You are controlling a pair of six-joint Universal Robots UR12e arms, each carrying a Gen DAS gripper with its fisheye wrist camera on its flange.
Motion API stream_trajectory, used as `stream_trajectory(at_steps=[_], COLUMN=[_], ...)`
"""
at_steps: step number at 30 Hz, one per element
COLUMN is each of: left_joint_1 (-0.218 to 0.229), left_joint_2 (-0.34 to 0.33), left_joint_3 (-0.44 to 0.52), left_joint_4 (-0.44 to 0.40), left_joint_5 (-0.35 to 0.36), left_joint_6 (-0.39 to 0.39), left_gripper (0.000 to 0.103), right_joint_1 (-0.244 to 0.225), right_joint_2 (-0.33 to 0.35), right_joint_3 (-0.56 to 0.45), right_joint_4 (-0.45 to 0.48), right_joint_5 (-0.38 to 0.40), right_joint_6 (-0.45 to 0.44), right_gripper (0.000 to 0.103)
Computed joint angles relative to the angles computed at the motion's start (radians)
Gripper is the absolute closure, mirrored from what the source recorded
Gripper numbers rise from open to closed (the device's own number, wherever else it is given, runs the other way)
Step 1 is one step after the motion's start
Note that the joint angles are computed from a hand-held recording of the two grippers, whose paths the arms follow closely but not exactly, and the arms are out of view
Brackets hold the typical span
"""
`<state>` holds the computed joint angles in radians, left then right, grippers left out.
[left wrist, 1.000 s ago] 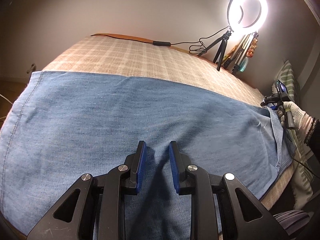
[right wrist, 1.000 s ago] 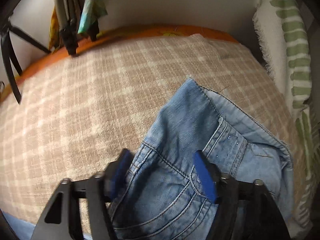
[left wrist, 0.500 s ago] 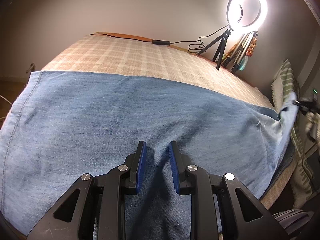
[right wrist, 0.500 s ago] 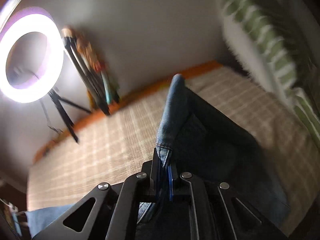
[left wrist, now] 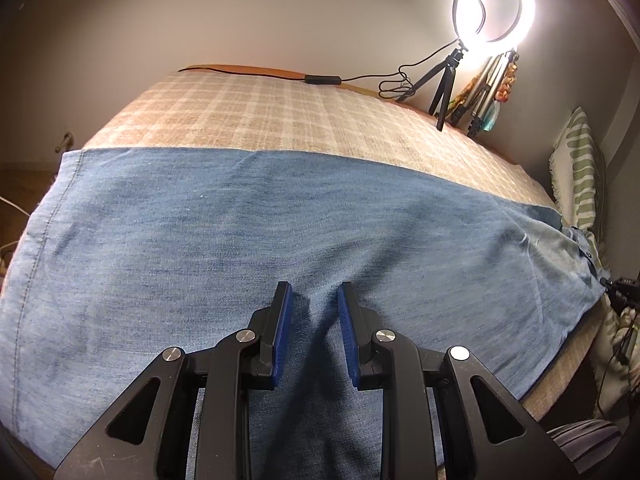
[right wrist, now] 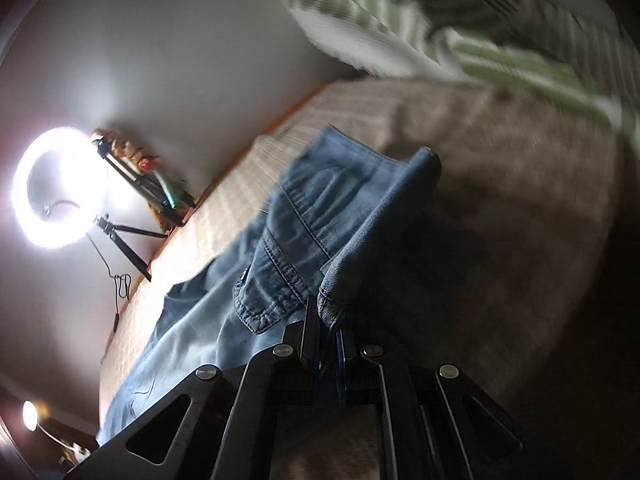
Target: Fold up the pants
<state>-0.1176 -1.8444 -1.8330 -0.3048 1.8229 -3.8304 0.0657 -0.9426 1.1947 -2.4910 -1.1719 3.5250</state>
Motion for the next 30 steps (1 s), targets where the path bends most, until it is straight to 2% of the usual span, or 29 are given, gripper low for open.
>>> stream_trajectory(at_steps=[4, 6, 11, 12, 13, 14, 15, 18, 20, 23, 24, 25, 28, 30], left_joint_1=[-0.001, -0.001, -0.002, -0.002, -0.002, -0.002, -0.002, -0.003, -0.005, -0.011, -0.014, -0.018, -0.026, -0.029], left_joint_2=[-0.001, -0.002, -0.003, -0.003, -0.002, -0.002, -0.002, -0.001, 0.000, 0.008, 0.013, 0.020, 0.044, 0.060], left_joint_3=[0.004, 0.005, 0.003, 0.004, 0.004, 0.004, 0.004, 0.004, 0.003, -0.002, -0.006, -0.012, -0.033, -0.045], left_joint_4=[-0.009, -0.011, -0.005, -0.006, -0.008, -0.008, -0.010, -0.012, -0.014, -0.014, -0.014, -0.013, -0.021, -0.038], left_joint_5=[0.004, 0.008, 0.010, 0.010, 0.009, 0.009, 0.008, 0.010, 0.016, 0.036, 0.047, 0.059, 0.094, 0.115], left_joint_6=[-0.002, 0.000, -0.005, -0.005, -0.004, -0.006, -0.008, -0.016, -0.027, -0.042, -0.048, -0.055, -0.081, -0.099], left_gripper=[0.081, 0.081, 0.081, 0.081, 0.081, 0.081, 0.081, 0.081, 0.081, 0.081, 0.081, 0.081, 0.081, 0.081], right_joint_1=[0.005, 0.009, 0.007, 0.008, 0.013, 0.024, 0.029, 0.039, 0.046, 0.056, 0.065, 0.073, 0.106, 0.131], right_joint_2=[-0.007, -0.005, -0.009, -0.013, -0.017, -0.025, -0.033, -0.053, -0.045, 0.011, 0.036, 0.063, 0.164, 0.225], right_joint_3=[0.001, -0.010, -0.017, -0.016, -0.018, -0.020, -0.014, 0.005, -0.017, -0.131, -0.173, -0.222, -0.408, -0.515], right_joint_4=[-0.024, 0.018, 0.146, 0.155, 0.163, 0.159, 0.139, 0.022, -0.022, 0.060, 0.086, 0.124, 0.326, 0.432], right_joint_5=[-0.012, -0.049, -0.097, -0.121, -0.168, -0.251, -0.292, -0.313, -0.262, -0.095, -0.061, -0.026, 0.048, 0.029], right_joint_6=[-0.040, -0.086, -0.137, -0.150, -0.158, -0.164, -0.176, -0.242, -0.322, -0.471, -0.517, -0.571, -0.751, -0.852], right_gripper=[0.100, 0.100, 0.096, 0.092, 0.075, 0.065, 0.065, 0.065, 0.064, 0.063, 0.063, 0.062, 0.045, 0.045])
